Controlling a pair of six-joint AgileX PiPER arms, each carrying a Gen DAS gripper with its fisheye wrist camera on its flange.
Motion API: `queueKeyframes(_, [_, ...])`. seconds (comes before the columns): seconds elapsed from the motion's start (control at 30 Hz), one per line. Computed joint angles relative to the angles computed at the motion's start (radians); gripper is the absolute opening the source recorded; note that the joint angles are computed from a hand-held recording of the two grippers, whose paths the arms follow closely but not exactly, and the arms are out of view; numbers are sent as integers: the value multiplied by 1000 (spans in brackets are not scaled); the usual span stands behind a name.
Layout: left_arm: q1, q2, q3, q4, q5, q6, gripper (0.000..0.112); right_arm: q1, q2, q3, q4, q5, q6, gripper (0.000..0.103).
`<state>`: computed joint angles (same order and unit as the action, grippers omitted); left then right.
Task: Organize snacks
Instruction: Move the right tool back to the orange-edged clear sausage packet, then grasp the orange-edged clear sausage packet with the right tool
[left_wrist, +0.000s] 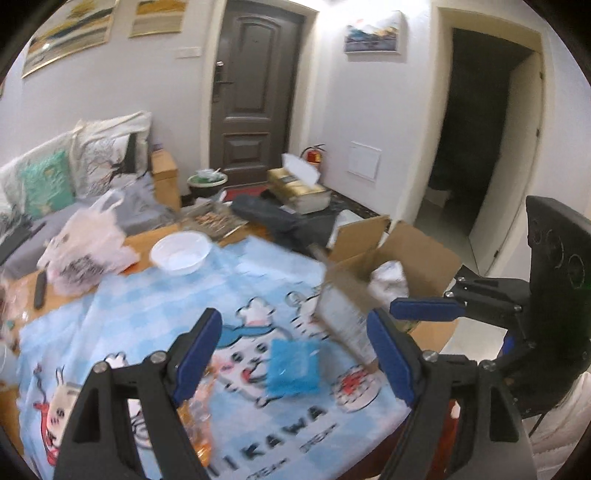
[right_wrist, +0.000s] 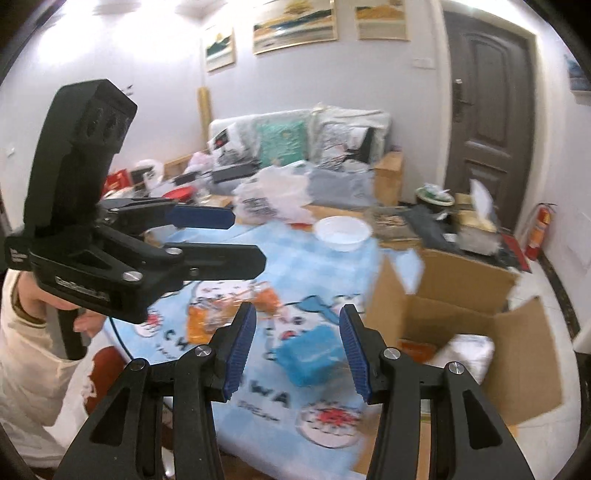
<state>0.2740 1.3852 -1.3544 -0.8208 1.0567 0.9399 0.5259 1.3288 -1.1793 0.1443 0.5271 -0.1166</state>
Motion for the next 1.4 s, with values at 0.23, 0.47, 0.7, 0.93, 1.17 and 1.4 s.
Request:
queueKeyframes(0.23, [247, 76, 78, -81, 62, 181, 78, 137, 227, -147, 55, 25, 35, 46])
queueKeyframes(0.47, [382, 226, 87, -53, 44, 253, 78, 174, 521, -301, 188, 32, 45, 58])
queueKeyframes(0.7, [417, 346, 43, -41, 19, 268, 78, 171, 721, -429, 265, 36, 86, 67])
queueKeyframes(0.93, [424, 413, -12, -42, 9, 282, 81, 186, 837, -581, 180, 73, 158, 75])
queueKeyframes(1.17, [460, 432, -38, -87, -10, 306, 91, 217, 976, -844, -22, 196, 367, 86])
queueKeyframes(1.4, [475, 458, -52, -93, -3, 316, 92, 246, 1116, -1114, -137, 347, 422, 86])
